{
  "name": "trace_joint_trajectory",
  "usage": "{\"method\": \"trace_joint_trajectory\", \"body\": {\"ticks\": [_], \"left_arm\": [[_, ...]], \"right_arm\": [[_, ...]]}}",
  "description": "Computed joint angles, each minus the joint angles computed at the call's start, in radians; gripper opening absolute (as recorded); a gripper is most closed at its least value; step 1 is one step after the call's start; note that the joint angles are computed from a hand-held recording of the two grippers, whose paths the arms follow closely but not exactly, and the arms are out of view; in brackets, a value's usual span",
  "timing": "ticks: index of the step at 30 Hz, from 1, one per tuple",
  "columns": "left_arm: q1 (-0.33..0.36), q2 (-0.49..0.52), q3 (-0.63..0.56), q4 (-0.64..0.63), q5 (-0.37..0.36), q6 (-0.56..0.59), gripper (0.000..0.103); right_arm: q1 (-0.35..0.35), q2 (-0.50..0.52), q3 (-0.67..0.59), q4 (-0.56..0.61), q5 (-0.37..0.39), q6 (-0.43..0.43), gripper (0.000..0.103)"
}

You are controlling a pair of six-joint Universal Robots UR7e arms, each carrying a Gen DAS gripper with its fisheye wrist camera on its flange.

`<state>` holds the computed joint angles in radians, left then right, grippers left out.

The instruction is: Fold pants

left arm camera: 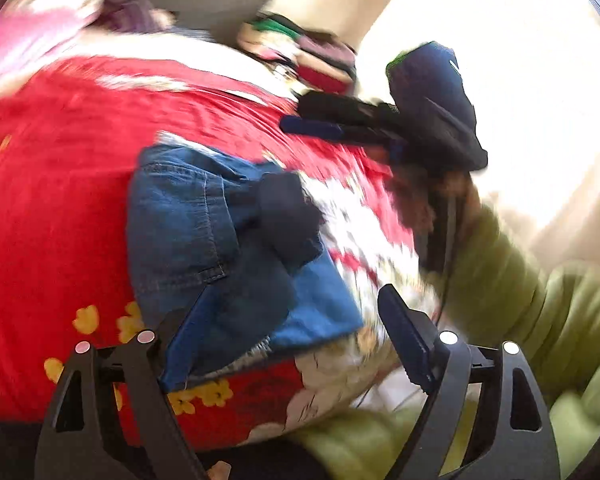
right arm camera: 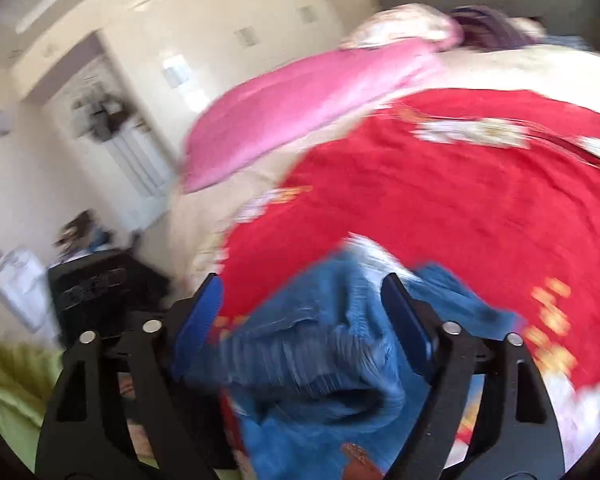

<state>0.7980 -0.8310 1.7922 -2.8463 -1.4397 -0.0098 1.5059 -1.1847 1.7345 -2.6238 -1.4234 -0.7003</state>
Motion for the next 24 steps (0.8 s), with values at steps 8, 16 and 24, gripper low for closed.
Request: {"method": "trace_joint_trajectory", "body": {"ticks": [8, 16, 24], "left_arm": [[-0.063, 0.014, 0.008, -0.016, 0.257, -0.047, 0.080], [-0.072, 0.047, -0.021, 0.146, 0.334, -0.016, 0.059], [-0.071, -0.023, 0.027, 0.049, 0.330, -0.035, 0.067]], "right_arm": [[-0.025, -0.046, 0.123, -0.115, -0.087, 0.043, 0.076], [0.018, 0.046, 0.142, -0.252, -0.406, 0.006, 0.074], [0.026, -0.019, 0.159, -0.264, -0.310, -0.036, 0.074]]}}
